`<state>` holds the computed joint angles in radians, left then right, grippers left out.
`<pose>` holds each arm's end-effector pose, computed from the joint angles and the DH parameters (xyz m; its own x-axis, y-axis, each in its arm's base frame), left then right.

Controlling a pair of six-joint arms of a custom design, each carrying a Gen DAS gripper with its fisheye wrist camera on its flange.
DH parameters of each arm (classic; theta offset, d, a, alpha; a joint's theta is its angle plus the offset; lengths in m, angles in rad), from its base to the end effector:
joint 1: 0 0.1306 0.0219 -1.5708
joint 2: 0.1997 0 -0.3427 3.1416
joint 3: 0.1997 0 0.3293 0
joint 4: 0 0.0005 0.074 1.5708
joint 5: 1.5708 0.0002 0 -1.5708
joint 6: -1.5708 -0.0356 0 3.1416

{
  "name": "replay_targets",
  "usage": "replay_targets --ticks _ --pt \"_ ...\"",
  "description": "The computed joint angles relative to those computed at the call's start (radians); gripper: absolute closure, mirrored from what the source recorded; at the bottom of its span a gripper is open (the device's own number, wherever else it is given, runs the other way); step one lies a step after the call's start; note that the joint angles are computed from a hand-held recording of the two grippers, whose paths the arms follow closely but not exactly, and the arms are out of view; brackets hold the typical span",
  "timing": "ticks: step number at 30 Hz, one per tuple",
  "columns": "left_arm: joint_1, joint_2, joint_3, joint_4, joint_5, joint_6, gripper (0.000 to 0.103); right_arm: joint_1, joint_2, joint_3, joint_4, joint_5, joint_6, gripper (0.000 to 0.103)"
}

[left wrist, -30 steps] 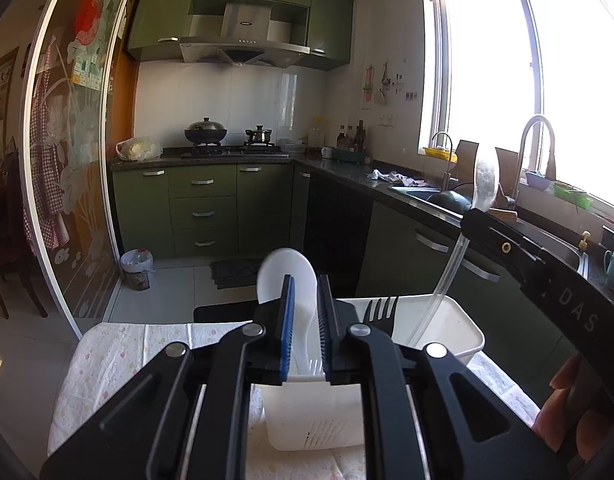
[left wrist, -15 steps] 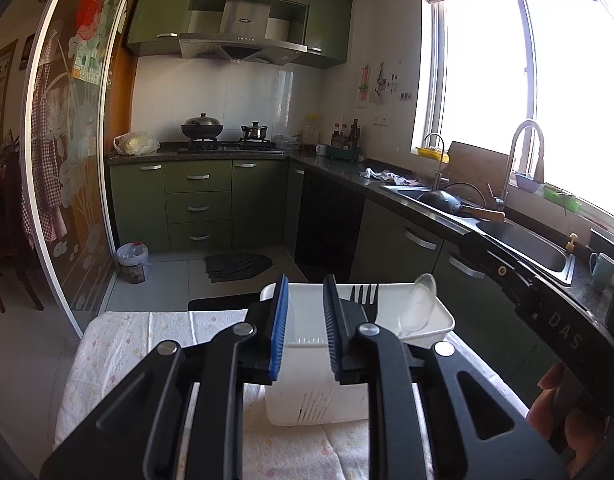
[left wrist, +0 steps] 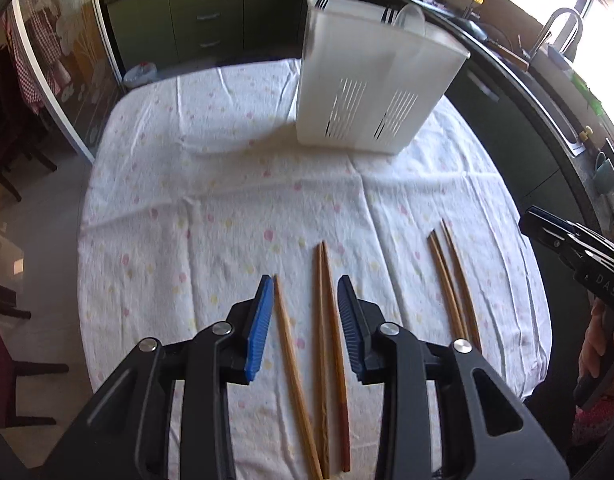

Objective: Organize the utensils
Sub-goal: 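Lower both tools to the chopsticks and grasp one chopstick each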

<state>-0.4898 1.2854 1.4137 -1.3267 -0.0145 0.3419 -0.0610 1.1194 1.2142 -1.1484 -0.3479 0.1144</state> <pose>0.3167 -0.1688 0.4120 -0.9305 0.1162 -0.3473 0.1632 0.9805 -0.1093 0.3175 -0.0077 0.4002 -0.8493 -0.0556 -0.5250 -0.2092 0.9485 0.2379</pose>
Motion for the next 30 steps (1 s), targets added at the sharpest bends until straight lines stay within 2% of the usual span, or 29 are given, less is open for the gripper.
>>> replay_targets --ticks 4,9,15,22,30 --pt "0.012 0.017 -0.06 -0.09 0.043 0.009 0.077 0.008 0.014 -0.025 -0.099 0.036 0.063 0.077" --pt "-0.024 0.045 -0.048 -0.108 0.077 0.009 0.079 0.003 0.01 -0.042 -0.118 0.039 0.083 0.077" --pt "-0.059 0.106 -0.008 -0.144 0.024 0.009 0.088 0.026 0.036 0.002 -0.151 0.037 0.076 0.077" --pt "-0.062 0.152 0.016 -0.168 0.032 -0.005 0.09 0.039 0.058 0.027 -0.179 0.066 0.086 0.077" --pt "-0.109 0.241 0.104 -0.221 0.02 -0.001 0.096 0.089 0.158 0.072 -0.223 0.166 0.095 0.077"
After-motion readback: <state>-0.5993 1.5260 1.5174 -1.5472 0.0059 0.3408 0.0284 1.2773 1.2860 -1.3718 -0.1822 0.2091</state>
